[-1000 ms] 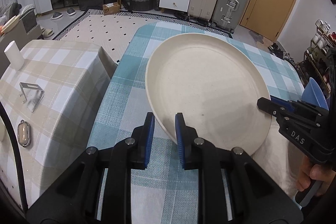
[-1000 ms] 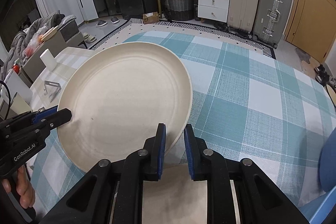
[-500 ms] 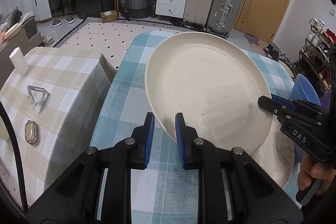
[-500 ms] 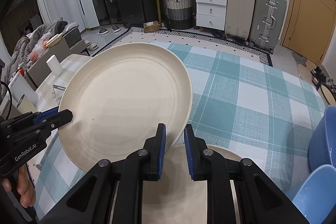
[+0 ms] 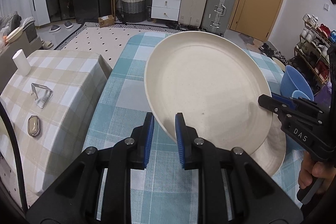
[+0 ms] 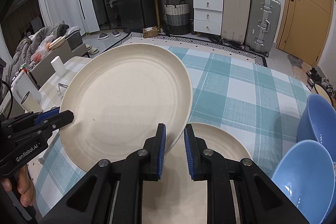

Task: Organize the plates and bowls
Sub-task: 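Carry the lifted cream plate with both tools toward the plate stack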

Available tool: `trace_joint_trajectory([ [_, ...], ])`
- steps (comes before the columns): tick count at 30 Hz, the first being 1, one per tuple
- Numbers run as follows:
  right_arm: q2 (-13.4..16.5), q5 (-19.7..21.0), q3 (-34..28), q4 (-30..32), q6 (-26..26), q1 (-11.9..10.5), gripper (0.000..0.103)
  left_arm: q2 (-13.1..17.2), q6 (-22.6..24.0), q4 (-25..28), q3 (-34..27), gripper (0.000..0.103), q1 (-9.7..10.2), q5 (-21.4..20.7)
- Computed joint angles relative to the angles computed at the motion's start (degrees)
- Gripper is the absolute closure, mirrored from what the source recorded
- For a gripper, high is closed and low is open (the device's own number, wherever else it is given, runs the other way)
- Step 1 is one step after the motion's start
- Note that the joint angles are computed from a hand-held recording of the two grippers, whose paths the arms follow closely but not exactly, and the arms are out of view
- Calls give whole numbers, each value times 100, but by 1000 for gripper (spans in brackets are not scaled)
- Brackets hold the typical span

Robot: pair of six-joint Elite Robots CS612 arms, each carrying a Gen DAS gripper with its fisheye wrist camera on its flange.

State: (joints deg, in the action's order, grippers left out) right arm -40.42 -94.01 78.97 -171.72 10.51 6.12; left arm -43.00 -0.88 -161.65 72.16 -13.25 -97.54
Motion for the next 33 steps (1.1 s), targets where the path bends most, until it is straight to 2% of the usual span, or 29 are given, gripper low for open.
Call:
trace_joint_trajectory([
  [11,-236,-77,553,-428,91,32,85,-335,74,-385,645,86,-81,-4],
  [33,-520,-303,1289,-876,329,105,84,-563,385,-642,1177,86,-96,-222],
])
